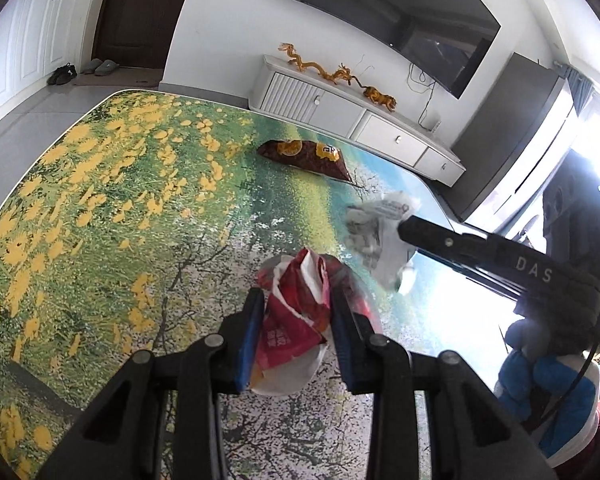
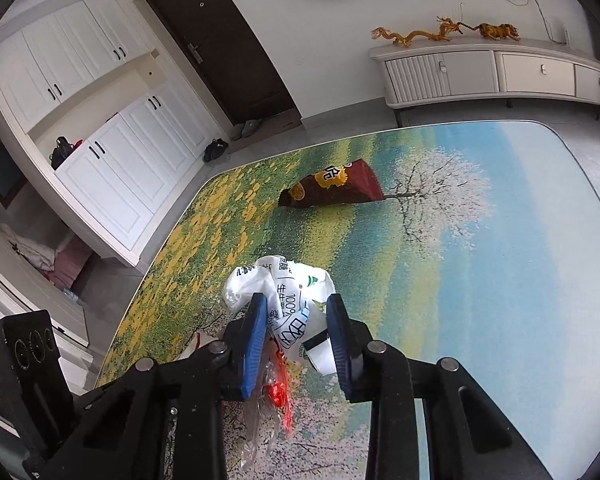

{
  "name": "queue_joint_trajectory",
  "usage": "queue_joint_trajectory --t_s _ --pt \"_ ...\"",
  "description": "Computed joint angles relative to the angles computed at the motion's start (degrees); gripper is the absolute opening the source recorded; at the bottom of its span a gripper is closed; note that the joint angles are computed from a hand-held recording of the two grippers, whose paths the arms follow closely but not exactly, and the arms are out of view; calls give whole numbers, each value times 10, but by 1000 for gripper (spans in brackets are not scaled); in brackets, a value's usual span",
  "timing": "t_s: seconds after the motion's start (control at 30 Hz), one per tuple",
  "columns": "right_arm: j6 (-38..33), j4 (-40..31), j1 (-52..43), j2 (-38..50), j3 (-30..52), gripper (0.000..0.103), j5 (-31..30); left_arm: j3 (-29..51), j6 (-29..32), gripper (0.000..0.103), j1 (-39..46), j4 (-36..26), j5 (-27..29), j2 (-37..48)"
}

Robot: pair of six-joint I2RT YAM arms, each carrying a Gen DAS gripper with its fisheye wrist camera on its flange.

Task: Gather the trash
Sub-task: 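Grasp the red-white paper bag with the left tool while the right tool grasps the white printed plastic bag, then carry both bags over the bin and open both tools to drop them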

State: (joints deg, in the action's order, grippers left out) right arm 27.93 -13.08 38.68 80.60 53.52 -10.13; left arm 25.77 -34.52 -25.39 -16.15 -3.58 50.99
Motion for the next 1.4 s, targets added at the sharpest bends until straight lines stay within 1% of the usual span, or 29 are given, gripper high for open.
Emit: queue_joint_trajectory --t_s 0.03,0.17,0.4,0.47,0.57,0.67,0.77,0.83,0.97,1.03,1.13,1.23,1.33,1.4 --pt "1 -6 -5 -15 -6 12 0 1 -5 31 -3 -11 -6 -11" --pt "10 -33 -12 -72 -34 12 10 8 -20 31 -19 -54 -31 -56" --pt "28 -72 -7 -172 -84 11 27 32 -66 31 -101 -141 -108 -126" --pt "38 -87 -4 -208 -94 11 32 48 -82 31 -136 -162 -139 -131" --pt "47 -116 -2 -264 -102 11 43 83 -116 31 -212 -199 -211 -120" --pt "53 -155 6 -319 -98 11 63 127 -160 31 -300 -244 -300 -95" --pt "61 -196 20 -370 -91 11 88 179 -215 31 -389 -301 -389 -53" --pt "67 -222 29 -404 -88 11 104 217 -253 31 -437 -345 -438 -21" --pt "78 -275 47 -466 -78 11 136 290 -339 31 -515 -441 -513 47" --pt "83 -296 56 -490 -70 11 153 327 -384 31 -549 -490 -542 84" --pt "77 -321 41 -520 -58 11 152 383 -440 31 -588 -558 -574 139" --pt "69 -342 23 -547 -48 11 148 436 -478 31 -618 -611 -595 192" --pt "53 -362 -28 -575 -41 11 109 479 -492 31 -635 -640 -607 236" --pt "34 -375 -86 -591 -37 11 58 505 -493 31 -643 -652 -612 261"
